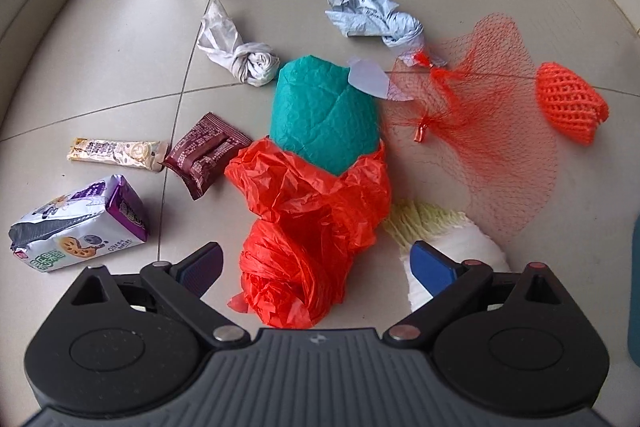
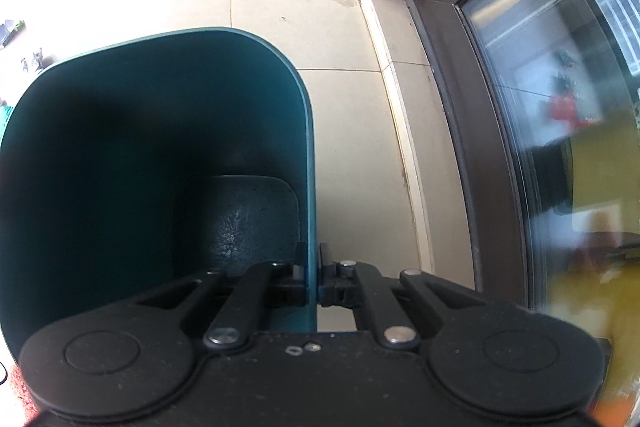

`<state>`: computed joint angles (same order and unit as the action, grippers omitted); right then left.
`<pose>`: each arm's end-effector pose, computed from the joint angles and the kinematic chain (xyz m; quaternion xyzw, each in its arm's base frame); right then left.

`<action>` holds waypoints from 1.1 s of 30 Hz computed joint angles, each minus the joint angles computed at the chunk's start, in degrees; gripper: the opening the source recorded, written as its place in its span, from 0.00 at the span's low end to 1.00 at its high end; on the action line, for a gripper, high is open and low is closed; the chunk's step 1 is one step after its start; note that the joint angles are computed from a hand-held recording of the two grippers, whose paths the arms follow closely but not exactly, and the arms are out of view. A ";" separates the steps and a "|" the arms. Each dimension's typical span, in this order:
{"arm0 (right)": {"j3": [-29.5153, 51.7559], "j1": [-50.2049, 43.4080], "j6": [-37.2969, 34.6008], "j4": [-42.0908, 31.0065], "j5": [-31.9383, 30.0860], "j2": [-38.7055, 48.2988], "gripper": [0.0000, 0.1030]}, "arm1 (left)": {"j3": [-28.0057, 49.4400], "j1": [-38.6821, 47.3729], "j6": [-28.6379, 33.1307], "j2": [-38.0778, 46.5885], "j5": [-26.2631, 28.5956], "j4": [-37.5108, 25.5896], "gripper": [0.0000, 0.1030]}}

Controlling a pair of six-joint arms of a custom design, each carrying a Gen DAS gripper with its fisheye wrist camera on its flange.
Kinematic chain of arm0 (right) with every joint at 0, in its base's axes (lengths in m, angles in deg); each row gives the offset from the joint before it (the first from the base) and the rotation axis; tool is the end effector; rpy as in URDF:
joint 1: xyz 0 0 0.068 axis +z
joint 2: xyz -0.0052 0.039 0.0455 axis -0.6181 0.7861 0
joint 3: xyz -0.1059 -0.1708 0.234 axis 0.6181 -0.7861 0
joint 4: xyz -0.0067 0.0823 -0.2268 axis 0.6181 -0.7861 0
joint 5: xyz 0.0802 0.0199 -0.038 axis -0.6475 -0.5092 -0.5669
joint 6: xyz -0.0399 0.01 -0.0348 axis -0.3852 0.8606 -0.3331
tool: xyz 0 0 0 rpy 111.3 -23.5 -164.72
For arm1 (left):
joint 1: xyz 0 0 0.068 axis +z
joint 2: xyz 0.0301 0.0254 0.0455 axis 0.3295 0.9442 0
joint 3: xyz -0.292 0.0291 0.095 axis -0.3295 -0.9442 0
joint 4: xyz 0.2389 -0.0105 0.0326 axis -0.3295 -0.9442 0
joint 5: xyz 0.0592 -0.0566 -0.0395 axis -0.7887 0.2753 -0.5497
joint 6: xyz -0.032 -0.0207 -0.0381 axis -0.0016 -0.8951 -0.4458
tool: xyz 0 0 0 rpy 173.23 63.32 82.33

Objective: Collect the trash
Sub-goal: 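Lift the teal bin with the right tool while the left tool approaches the red bag, then grasp the red plastic bag with the left tool and lift it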

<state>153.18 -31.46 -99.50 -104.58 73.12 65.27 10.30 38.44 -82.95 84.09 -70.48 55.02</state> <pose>0.4131 0.0443 0.3162 -0.3626 0.9170 -0.0991 0.1335 0.1937 0.0758 0.0911 -0.4032 0.8997 0.1007 0.1337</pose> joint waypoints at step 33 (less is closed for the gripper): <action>-0.17 0.37 3.20 2.08 1.59 0.89 0.05 | 10.18 -8.38 -6.57 -34.45 -1.50 -38.73 0.41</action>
